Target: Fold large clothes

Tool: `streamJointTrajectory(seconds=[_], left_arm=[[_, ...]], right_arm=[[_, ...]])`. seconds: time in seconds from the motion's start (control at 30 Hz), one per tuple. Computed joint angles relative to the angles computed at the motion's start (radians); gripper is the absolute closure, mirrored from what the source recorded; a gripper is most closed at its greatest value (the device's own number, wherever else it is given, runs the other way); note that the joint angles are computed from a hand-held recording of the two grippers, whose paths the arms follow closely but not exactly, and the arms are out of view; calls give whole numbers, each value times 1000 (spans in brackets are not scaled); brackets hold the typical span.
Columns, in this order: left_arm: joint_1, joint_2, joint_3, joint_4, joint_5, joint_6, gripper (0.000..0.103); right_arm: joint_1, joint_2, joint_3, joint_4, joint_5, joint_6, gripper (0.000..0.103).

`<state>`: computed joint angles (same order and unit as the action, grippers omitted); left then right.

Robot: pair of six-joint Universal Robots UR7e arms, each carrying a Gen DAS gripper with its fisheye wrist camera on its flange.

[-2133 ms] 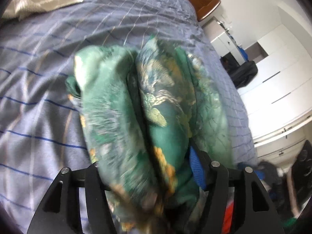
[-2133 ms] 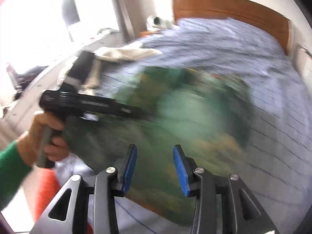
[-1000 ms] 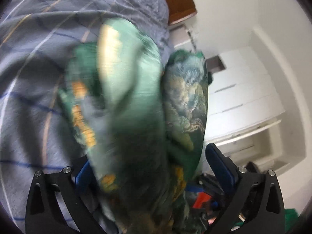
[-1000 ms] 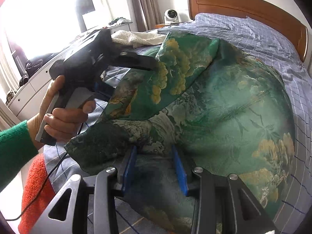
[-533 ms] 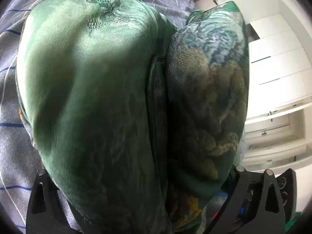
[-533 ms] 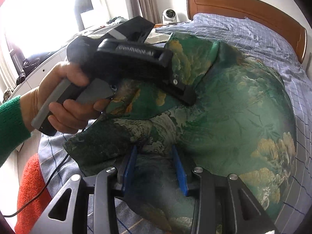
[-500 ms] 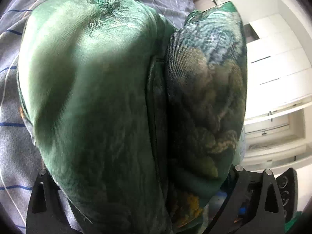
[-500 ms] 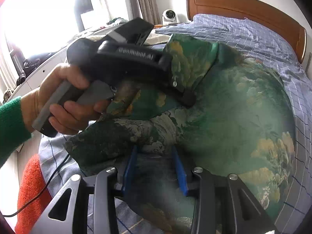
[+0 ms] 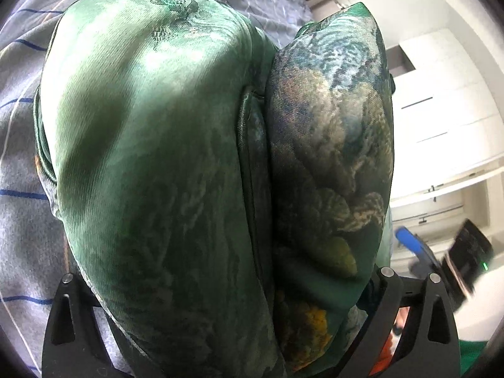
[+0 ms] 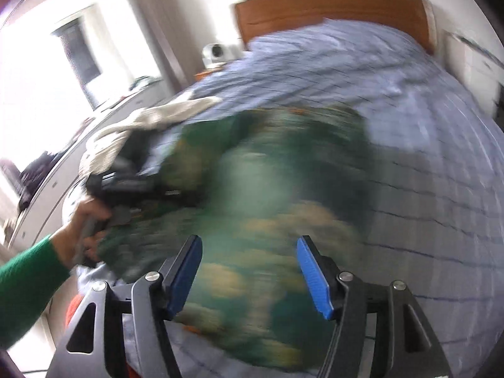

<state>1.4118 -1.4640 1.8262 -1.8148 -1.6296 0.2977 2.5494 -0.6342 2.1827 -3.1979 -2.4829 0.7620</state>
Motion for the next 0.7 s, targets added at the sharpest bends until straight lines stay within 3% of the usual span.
streamJointTrajectory(seconds=[0.1,0.2,0.3,0.5,0.6,0.7], left_arm=[[5,-21,23,-10,2,4,6],[6,-34,33,-10,4,4,6],[9,-53,46,-10,7,10,6],[7,-61,54,-11,2,3,6],[10,-66,55,-9,2,4,6],[15,-66,47,-3,-3,6,6]], right_arm=[[-29,-60,79,22,-15,111,39],[-78,-84,145,-62,18,98,39],[-141,-103,192,-150,92,56,39],[-280,-50,260,-534,359,-98,38],[-331,-19,239,-576,381,-162,26],[-412,7,248,-668,498,-218,18]])
